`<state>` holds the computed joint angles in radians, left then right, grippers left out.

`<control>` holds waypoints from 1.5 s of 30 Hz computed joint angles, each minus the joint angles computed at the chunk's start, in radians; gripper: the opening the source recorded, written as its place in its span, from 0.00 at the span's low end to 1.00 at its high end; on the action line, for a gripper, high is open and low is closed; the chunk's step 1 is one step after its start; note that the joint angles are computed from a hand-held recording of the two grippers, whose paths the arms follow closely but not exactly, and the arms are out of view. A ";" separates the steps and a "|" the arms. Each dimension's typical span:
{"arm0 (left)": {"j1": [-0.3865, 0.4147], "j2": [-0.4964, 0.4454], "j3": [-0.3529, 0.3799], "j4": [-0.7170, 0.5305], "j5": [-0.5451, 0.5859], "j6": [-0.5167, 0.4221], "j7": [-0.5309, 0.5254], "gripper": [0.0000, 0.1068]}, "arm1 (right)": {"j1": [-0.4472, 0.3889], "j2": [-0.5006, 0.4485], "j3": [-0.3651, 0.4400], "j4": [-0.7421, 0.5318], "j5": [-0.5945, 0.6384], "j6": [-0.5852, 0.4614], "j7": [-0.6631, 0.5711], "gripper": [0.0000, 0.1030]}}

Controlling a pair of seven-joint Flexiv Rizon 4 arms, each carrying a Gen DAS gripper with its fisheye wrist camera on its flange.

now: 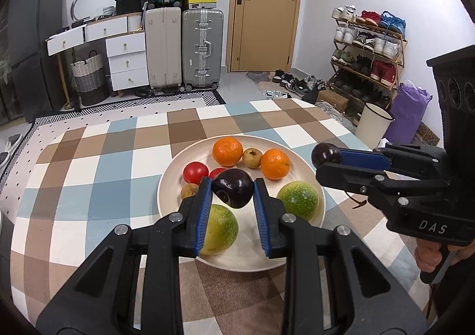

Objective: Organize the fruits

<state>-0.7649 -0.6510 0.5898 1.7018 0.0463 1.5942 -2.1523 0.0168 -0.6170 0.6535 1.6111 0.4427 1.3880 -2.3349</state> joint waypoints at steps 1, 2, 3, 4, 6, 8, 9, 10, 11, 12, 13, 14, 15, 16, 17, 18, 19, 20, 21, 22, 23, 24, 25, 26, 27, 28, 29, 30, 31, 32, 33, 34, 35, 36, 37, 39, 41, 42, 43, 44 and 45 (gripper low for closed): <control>0.002 0.000 -0.002 -0.001 -0.001 -0.002 0.000 0.24 | 0.006 -0.006 -0.006 -0.006 -0.001 -0.001 0.006 0.26; 0.003 0.001 -0.005 0.000 0.000 -0.002 -0.001 0.24 | 0.011 -0.009 -0.011 -0.008 -0.004 -0.001 0.010 0.26; 0.016 -0.005 -0.017 -0.008 -0.003 -0.002 0.002 0.24 | 0.019 -0.013 -0.020 -0.011 -0.009 0.002 0.015 0.26; 0.025 -0.010 -0.026 -0.014 -0.004 -0.003 0.005 0.24 | 0.024 -0.017 -0.025 -0.014 -0.013 0.006 0.021 0.26; 0.035 -0.026 -0.033 -0.030 -0.008 -0.009 0.007 0.24 | 0.025 -0.028 -0.023 -0.024 -0.017 0.007 0.029 0.26; 0.048 -0.034 -0.045 -0.035 -0.010 -0.005 0.009 0.24 | 0.027 -0.040 -0.021 -0.032 -0.023 0.008 0.037 0.26; 0.054 -0.038 -0.050 -0.036 -0.013 -0.001 0.009 0.24 | 0.030 -0.047 -0.021 -0.035 -0.028 0.012 0.037 0.26; 0.059 -0.041 -0.054 -0.036 -0.016 0.004 0.009 0.24 | 0.033 -0.055 -0.022 -0.038 -0.035 0.017 0.039 0.26; 0.063 -0.044 -0.057 -0.036 -0.019 0.008 0.012 0.24 | 0.035 -0.059 -0.022 -0.038 -0.040 0.019 0.044 0.26; 0.066 -0.048 -0.060 -0.037 -0.024 0.008 0.016 0.24 | 0.038 -0.063 -0.024 -0.040 -0.047 0.019 0.052 0.26; 0.071 -0.051 -0.064 -0.038 -0.028 0.009 0.021 0.24 | 0.043 -0.068 -0.027 -0.042 -0.055 0.020 0.060 0.26; 0.074 -0.052 -0.068 -0.035 -0.032 0.015 0.024 0.24 | 0.045 -0.072 -0.027 -0.043 -0.062 0.023 0.066 0.26; 0.085 -0.052 -0.080 -0.030 -0.037 0.025 0.029 0.24 | 0.045 -0.076 -0.025 -0.044 -0.068 0.025 0.071 0.26; 0.091 -0.051 -0.088 -0.027 -0.044 0.031 0.038 0.24 | 0.046 -0.080 -0.023 -0.043 -0.074 0.030 0.075 0.26; 0.091 -0.053 -0.089 -0.024 -0.051 0.035 0.044 0.24 | 0.047 -0.082 -0.021 -0.042 -0.081 0.037 0.079 0.26; 0.089 -0.055 -0.087 -0.024 -0.059 0.035 0.051 0.24 | 0.047 -0.085 -0.018 -0.041 -0.089 0.044 0.082 0.26; 0.091 -0.055 -0.090 -0.022 -0.065 0.038 0.059 0.24 | 0.046 -0.087 -0.015 -0.037 -0.097 0.051 0.084 0.26; 0.094 -0.055 -0.094 -0.019 -0.073 0.043 0.066 0.24 | 0.046 -0.090 -0.012 -0.034 -0.106 0.058 0.089 0.26; 0.089 -0.055 -0.092 -0.014 -0.081 0.048 0.069 0.24 | 0.048 -0.093 -0.011 -0.032 -0.116 0.062 0.096 0.26; 0.093 -0.055 -0.098 -0.009 -0.089 0.055 0.078 0.24 | 0.052 -0.095 -0.015 -0.030 -0.128 0.066 0.106 0.26; 0.100 -0.057 -0.106 -0.007 -0.097 0.060 0.089 0.24 | 0.055 -0.097 -0.018 -0.027 -0.139 0.072 0.115 0.26; 0.095 -0.058 -0.102 -0.005 -0.106 0.060 0.097 0.24 | 0.057 -0.098 -0.019 -0.024 -0.151 0.075 0.125 0.26; 0.090 -0.058 -0.098 -0.003 -0.115 0.060 0.104 0.24 | 0.057 -0.099 -0.019 -0.022 -0.163 0.076 0.135 0.26; 0.085 -0.059 -0.095 -0.002 -0.123 0.059 0.111 0.24 | 0.058 -0.101 -0.019 -0.020 -0.173 0.083 0.143 0.27; 0.083 -0.060 -0.094 -0.001 -0.132 0.060 0.115 0.24 | 0.059 -0.101 -0.020 -0.016 -0.183 0.093 0.154 0.28; 0.079 -0.062 -0.091 0.000 -0.140 0.063 0.119 0.24 | 0.053 -0.104 -0.013 -0.013 -0.192 0.103 0.160 0.31; 0.076 -0.062 -0.090 0.002 -0.147 0.068 0.123 0.24 | 0.045 -0.107 -0.004 -0.010 -0.201 0.113 0.166 0.35; 0.080 -0.061 -0.096 0.006 -0.153 0.073 0.132 0.24 | 0.037 -0.111 0.004 -0.008 -0.211 0.122 0.171 0.39; 0.083 -0.059 -0.102 0.008 -0.159 0.073 0.142 0.24 | 0.027 -0.113 0.016 0.001 -0.217 0.153 0.171 0.42; 0.081 -0.054 -0.103 0.014 -0.165 0.071 0.151 0.24 | 0.026 -0.113 0.015 0.008 -0.227 0.172 0.179 0.44; 0.078 -0.053 -0.100 0.017 -0.171 0.072 0.156 0.25 | 0.025 -0.112 0.012 0.013 -0.236 0.184 0.191 0.47; 0.074 -0.053 -0.096 0.019 -0.176 0.074 0.160 0.29 | 0.017 -0.114 0.018 0.015 -0.247 0.186 0.200 0.49; 0.060 -0.051 -0.082 0.024 -0.183 0.072 0.161 0.40 | 0.012 -0.115 0.018 0.019 -0.256 0.190 0.212 0.50; 0.048 -0.049 -0.069 0.030 -0.191 0.071 0.159 0.46 | 0.018 -0.111 0.003 0.025 -0.264 0.200 0.232 0.57; 0.040 -0.045 -0.062 0.040 -0.196 0.083 0.155 0.56 | 0.018 -0.110 -0.001 0.029 -0.274 0.205 0.245 0.68; 0.009 -0.040 -0.034 0.067 -0.216 0.119 0.148 0.70 | -0.017 -0.118 0.029 0.044 -0.289 0.226 0.254 0.79; -0.051 -0.050 0.028 0.092 -0.253 0.144 0.142 0.84 | -0.054 -0.122 0.062 0.062 -0.312 0.237 0.257 0.88; -0.075 -0.052 0.052 0.107 -0.271 0.159 0.141 0.88 | -0.069 -0.124 0.075 0.073 -0.323 0.246 0.258 0.92; -0.097 -0.055 0.072 0.119 -0.291 0.165 0.142 0.96 | -0.097 -0.132 0.103 0.083 -0.335 0.254 0.255 0.96; -0.116 -0.058 0.088 0.134 -0.310 0.176 0.142 0.96 | -0.115 -0.137 0.121 0.090 -0.346 0.260 0.259 0.98; -0.132 -0.057 0.099 0.152 -0.326 0.189 0.145 0.96 | -0.133 -0.141 0.137 0.100 -0.356 0.266 0.264 0.99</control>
<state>-0.8969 -0.7078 0.6886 1.8539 -0.2801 1.7836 -2.0071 -0.1164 -0.7579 0.7909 1.7114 0.0868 1.6536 -2.0709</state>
